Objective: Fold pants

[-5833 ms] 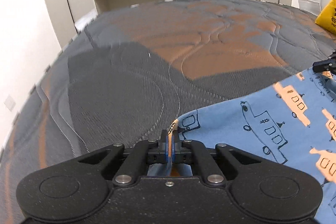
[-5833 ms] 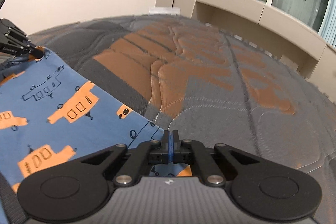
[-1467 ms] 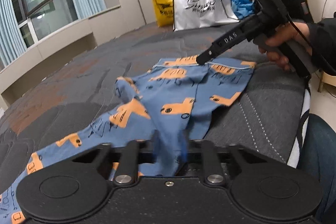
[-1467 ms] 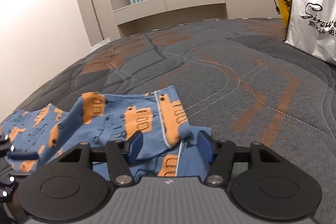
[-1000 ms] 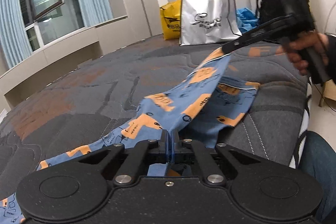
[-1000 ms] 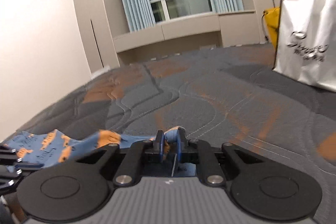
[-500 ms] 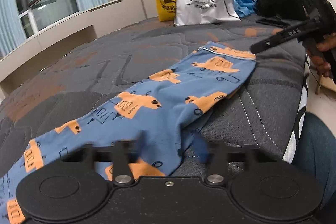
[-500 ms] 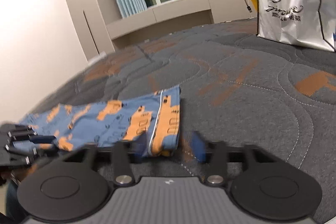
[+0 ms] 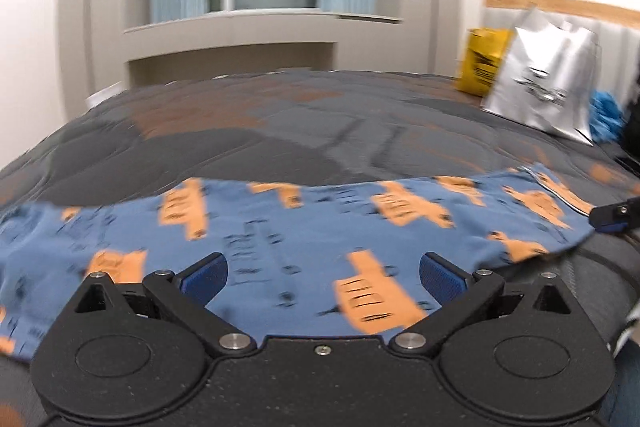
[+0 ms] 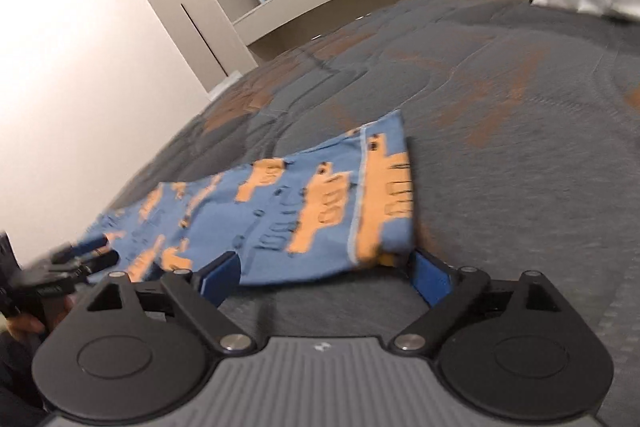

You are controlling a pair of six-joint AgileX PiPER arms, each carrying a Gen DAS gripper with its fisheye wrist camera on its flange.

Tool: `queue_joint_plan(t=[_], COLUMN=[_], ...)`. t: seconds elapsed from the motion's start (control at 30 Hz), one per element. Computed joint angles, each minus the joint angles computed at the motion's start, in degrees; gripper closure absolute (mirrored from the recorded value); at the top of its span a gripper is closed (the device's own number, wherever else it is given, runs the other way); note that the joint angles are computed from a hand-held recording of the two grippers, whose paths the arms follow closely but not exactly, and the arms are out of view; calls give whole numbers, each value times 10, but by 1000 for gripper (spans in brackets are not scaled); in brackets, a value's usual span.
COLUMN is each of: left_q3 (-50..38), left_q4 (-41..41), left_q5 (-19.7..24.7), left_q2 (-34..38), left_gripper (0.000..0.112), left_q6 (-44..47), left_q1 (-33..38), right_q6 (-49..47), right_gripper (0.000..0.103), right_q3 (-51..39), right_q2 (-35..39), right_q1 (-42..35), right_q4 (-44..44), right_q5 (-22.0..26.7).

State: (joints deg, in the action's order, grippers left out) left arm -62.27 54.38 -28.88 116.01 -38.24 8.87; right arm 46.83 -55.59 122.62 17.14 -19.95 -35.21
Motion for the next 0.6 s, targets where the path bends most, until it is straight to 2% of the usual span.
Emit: queue_joint_plan(t=[0.07,0.1,0.13,0.2,0.23,0.3,0.37,0.43,0.5,0.6], left_q3=[-2,-1,-2,-9,-15,-26,-28,-23,-22,-30], left_q4=[-15,-25,-34,-66,-78,-65,-45,-61,-61,-56], left_q5=[16,21,30,57,73,89,88,85,81,93], left_q2=[-1,-1,-1,1,2,4,1,-3,-3,5], left_gripper=[10,10,10,11,11,11,11,11,11,11], left_q6=[-6,-3,-1,18,22,-2,-23,-2,4,-1], left_q1=[5,9,11,10,8,10,16,19,23,23], right_q6=[37,56,89,158,165,113,40,-30,-41,-95], right_gripper=[22,36,58,82,83,85,86,86,87,86], right_q3=[-2,2,8,12,10,14,30,55,66,59], right_q2=[10,14,21,40,45,40,18,-14,-33,-37], right_q1=[-5,-9,-18,-31,-29,-13,0,5,-1,11], right_q4=[-1,2,0,3,19,67,119,172,169,206], right_q5=[-30,-50,-78,-115,-113,-109,-113,-123,-126,-85])
